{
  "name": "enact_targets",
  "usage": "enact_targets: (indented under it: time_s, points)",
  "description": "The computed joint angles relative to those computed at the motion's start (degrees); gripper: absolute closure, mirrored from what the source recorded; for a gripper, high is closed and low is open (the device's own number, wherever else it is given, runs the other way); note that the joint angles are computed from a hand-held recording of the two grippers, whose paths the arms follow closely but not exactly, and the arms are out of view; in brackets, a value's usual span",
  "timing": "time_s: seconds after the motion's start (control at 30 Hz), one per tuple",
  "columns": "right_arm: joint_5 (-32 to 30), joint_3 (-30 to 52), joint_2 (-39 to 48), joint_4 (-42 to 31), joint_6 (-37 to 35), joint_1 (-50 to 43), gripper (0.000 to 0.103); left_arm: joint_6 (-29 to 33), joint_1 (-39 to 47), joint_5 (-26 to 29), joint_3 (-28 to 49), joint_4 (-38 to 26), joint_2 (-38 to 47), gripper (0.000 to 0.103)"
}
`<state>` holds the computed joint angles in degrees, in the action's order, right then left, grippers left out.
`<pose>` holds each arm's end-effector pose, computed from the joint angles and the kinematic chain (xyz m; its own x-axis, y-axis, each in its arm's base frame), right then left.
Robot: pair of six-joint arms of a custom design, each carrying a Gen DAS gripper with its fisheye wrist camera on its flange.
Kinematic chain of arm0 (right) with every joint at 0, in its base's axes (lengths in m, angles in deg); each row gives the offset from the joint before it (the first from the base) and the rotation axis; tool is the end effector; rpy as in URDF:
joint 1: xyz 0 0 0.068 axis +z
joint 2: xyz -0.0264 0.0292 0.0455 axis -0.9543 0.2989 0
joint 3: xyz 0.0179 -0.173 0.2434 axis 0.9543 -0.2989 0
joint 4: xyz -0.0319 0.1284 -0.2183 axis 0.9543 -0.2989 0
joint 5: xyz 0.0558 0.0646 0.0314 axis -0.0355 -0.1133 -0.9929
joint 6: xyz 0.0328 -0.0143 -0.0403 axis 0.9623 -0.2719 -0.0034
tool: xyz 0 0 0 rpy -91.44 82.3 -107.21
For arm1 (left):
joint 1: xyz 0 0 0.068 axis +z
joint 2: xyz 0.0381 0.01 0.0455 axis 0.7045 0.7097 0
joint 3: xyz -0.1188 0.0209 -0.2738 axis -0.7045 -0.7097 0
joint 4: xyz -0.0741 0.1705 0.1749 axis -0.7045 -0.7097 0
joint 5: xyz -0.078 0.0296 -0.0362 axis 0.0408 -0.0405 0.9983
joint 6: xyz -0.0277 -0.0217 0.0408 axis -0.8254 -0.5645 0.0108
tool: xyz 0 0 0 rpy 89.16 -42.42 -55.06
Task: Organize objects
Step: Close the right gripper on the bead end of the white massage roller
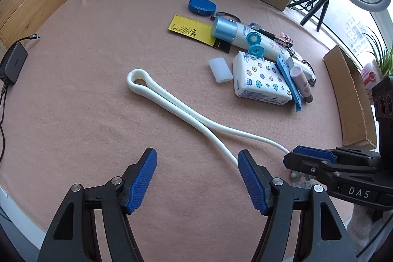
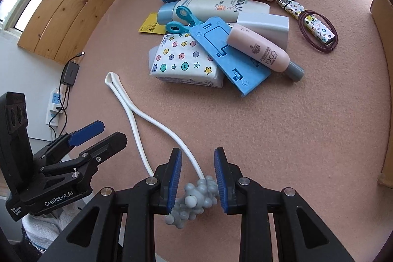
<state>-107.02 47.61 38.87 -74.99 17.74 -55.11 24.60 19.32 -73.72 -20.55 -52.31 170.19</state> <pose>0.2108 0.0784 0.1016 -0.9816 -0.0213 -0.1900 -0.0930 0.9215 0.3771 0.2260 -0.1114 0.0960 -0.9345 0.0727 -0.3484 0.1559 0.9636 -0.2170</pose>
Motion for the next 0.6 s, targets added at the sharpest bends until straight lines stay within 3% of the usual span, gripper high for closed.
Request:
enact_targets:
  time_s: [0.07,0.47,0.6]
  points:
    - [0.43,0.43,0.99,-0.9,-0.6,0.6,0.078,-0.57,0.23,0.85,0.15,0.31,0.82,0.045]
    - [-5.65,1.74,5.26,1.55,2.89,3.48,0.09,-2.21,1.21,1.39,-2.01,1.15,0.42,0.044]
    - [1.65,3.05,3.93,-0.62,1.57,7.7,0.093,-3.4,0.4,1.72,-3.35,2.1,-0.53,0.044]
